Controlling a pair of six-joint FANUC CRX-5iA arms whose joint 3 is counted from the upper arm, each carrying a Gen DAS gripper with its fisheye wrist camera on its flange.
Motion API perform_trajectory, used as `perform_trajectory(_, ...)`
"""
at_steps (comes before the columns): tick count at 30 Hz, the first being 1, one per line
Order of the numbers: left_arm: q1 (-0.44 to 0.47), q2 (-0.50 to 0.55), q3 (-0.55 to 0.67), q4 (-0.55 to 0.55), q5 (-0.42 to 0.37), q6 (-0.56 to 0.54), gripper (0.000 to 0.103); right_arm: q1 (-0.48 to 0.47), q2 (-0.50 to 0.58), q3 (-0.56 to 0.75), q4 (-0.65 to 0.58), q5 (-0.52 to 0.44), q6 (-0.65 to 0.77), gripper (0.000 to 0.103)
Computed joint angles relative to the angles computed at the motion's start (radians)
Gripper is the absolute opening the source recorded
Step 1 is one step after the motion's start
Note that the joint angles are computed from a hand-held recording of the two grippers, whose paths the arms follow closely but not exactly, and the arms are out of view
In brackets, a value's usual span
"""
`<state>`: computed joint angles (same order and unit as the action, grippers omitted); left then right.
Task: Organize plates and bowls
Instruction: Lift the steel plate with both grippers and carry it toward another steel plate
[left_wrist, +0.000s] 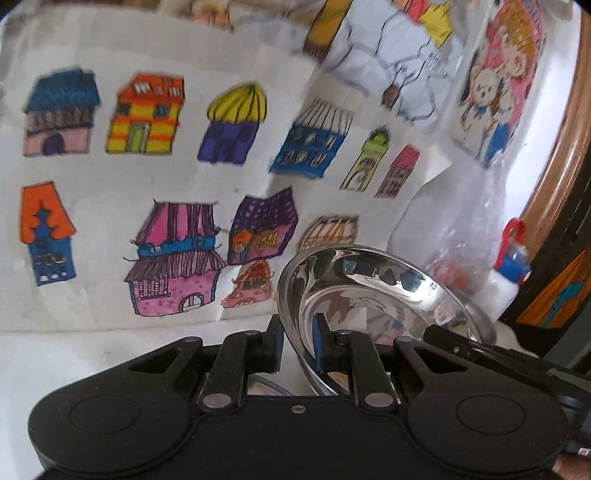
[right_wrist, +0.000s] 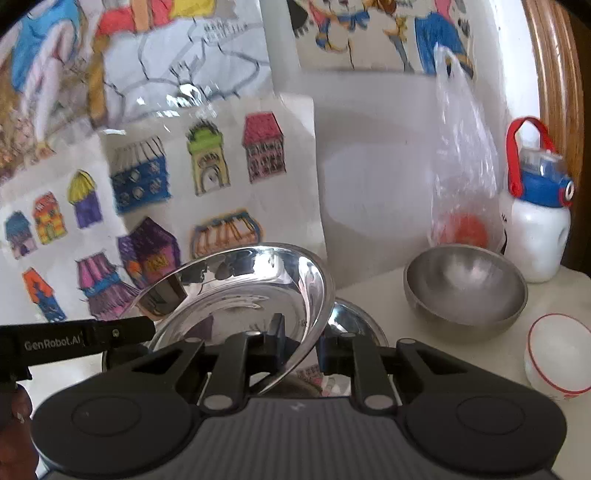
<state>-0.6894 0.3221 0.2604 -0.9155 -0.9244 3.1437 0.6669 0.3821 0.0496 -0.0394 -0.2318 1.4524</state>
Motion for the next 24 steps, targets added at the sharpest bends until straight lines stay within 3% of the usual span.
perform_trajectory(10, 0.071, 0.053, 0.009, 0.119, 0.064, -0.11, 0.018, -0.002, 0.044, 0.032, 0.096, -0.051, -0.092, 0.02)
perform_trajectory(18, 0.067, 0.095, 0.069, 0.127, 0.043, -0.205, 0.019, -0.008, 0.024, -0.085, 0.422, 0.042, -0.412, 0.021)
perform_trajectory(24, 0.075, 0.116, 0.087, 0.153, 0.051, -0.247, 0.019, -0.012, 0.023, -0.097, 0.427, 0.041, -0.428, 0.021)
